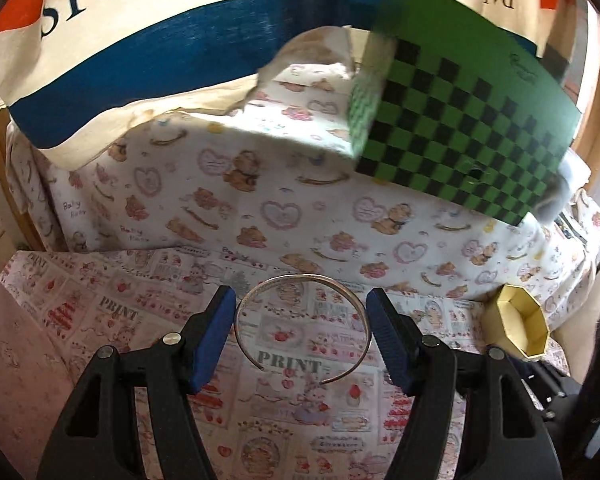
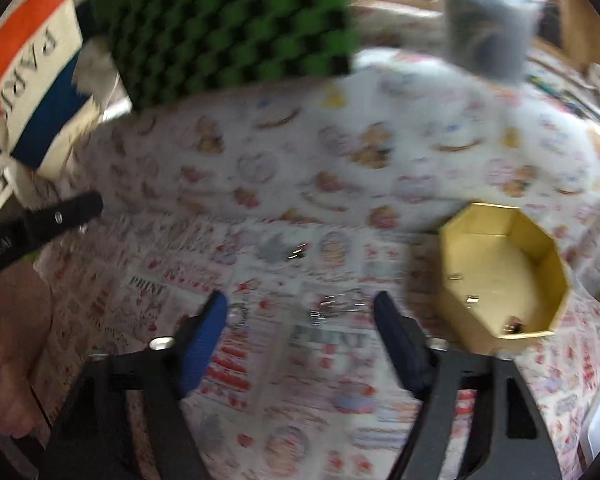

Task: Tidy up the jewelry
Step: 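Lift the bangle with the left tool while the right tool grasps a silver ring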

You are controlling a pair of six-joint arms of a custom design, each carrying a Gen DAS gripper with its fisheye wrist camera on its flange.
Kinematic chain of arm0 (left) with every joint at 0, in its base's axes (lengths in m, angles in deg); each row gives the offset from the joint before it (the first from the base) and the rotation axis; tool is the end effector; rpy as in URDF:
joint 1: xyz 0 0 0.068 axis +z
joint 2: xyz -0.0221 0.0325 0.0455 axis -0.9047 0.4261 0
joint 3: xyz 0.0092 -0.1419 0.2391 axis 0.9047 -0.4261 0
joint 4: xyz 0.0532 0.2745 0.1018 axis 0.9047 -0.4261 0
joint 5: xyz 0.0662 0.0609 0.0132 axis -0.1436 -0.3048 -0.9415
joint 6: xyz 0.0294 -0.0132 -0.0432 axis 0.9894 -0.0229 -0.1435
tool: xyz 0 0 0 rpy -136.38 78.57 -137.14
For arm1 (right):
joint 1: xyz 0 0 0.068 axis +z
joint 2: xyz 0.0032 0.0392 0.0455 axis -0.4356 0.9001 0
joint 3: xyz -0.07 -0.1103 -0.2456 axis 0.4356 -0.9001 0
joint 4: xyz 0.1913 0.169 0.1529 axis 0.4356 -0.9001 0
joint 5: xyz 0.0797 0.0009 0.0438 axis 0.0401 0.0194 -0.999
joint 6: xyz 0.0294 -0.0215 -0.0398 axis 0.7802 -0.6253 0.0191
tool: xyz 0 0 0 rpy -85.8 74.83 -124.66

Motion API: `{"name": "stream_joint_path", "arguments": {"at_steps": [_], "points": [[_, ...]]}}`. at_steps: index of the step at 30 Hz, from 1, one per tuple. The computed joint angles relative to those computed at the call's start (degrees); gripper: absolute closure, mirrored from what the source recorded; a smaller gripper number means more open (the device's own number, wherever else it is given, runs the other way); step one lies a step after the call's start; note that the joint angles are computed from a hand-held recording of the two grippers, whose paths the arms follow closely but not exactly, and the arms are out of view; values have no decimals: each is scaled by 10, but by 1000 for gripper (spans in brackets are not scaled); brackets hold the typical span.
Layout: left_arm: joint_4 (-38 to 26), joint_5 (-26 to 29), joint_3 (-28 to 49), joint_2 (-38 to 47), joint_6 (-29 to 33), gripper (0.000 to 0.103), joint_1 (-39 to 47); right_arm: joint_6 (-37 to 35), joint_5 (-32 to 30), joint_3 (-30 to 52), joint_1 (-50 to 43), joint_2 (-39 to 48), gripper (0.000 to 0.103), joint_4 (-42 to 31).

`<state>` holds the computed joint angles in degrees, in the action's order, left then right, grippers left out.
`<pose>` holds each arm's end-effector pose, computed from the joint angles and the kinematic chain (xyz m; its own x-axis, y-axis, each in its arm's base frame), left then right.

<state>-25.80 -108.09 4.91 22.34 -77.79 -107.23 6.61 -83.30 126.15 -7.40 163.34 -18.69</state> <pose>0.2601 -0.2050 0.3089 -0.4900 -0.4651 -0.7373 -0.5094 0.8391 -0.1907 0.3840 0.1400 0.2675 -0.6569 -0.4063 -0.6351 -0.6160 0.7749 0.1415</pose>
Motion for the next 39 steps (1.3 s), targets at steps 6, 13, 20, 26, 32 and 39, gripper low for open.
{"name": "stream_joint_path", "arguments": {"at_steps": [6,13,20,26,32,39], "points": [[-17,9,7,27,-21,37,14,-1,7,14,39,38,61,-7],[-17,29,-7,28,-33,37,31,-10,41,-11,72,43,71,28],[-9,34,-6,33,-23,37,32,-30,80,-58,87,15,82,75],[-11,27,6,44,-18,37,25,-59,60,-105,45,-42,81,78],[-2,-4,14,41,-9,37,3,-81,20,-120,-2,-83,81,69],[15,-70,32,47,13,37,-36,-66,-33,-139,-64,-114,81,98]]}}
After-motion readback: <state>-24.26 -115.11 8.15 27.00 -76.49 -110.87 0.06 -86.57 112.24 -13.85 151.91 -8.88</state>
